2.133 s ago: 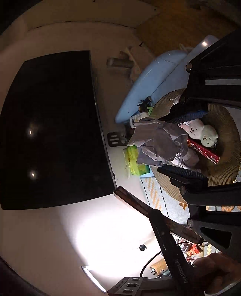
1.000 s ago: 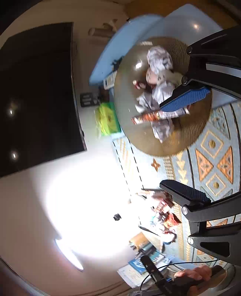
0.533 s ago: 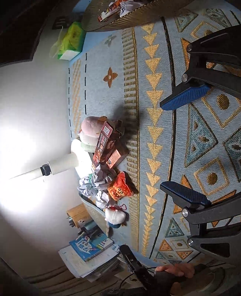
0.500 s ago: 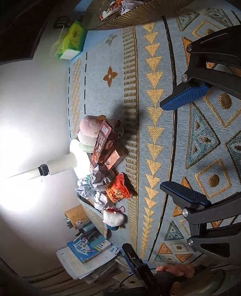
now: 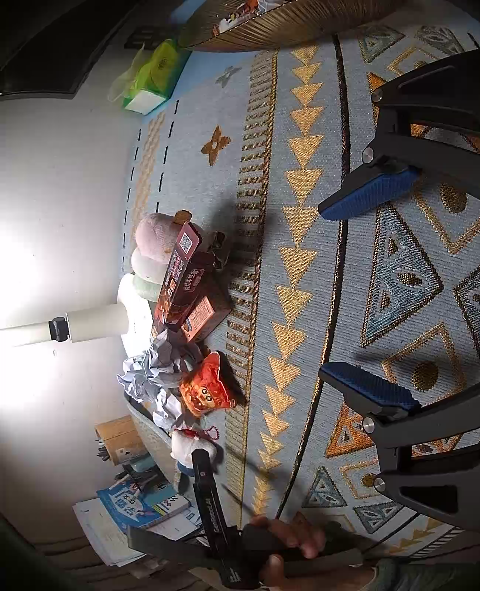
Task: Organize objects
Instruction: 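Move both open tools back over the cluttered rug, then grasp the white-and-blue plush toy with the left tool while the right tool grasps the orange snack bag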
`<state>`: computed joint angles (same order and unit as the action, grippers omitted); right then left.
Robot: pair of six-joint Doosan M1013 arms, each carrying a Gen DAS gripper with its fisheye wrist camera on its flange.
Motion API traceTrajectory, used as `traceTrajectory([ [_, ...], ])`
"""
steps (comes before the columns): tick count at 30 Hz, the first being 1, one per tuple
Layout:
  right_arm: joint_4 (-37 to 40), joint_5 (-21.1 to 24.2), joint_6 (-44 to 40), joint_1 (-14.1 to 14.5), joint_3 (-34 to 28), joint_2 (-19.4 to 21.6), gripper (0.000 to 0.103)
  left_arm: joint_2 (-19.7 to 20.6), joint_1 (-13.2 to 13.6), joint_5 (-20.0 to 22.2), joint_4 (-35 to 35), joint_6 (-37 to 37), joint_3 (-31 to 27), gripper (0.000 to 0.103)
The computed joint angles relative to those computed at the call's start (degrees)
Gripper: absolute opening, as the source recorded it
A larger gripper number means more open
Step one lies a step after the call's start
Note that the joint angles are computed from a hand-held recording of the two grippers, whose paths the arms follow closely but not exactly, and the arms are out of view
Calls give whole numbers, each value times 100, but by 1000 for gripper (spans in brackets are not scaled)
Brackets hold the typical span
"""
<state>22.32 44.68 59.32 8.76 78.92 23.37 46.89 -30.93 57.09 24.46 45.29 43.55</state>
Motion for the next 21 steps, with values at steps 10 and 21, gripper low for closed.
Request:
traceTrajectory([
  [10,-475,85,160,124,-66,62,78,-169,82,-696,-188,-37,364,64],
  [21,-60,746,29,531,-1048,580,78,-374,129,-1130,-51,-630,746,64],
])
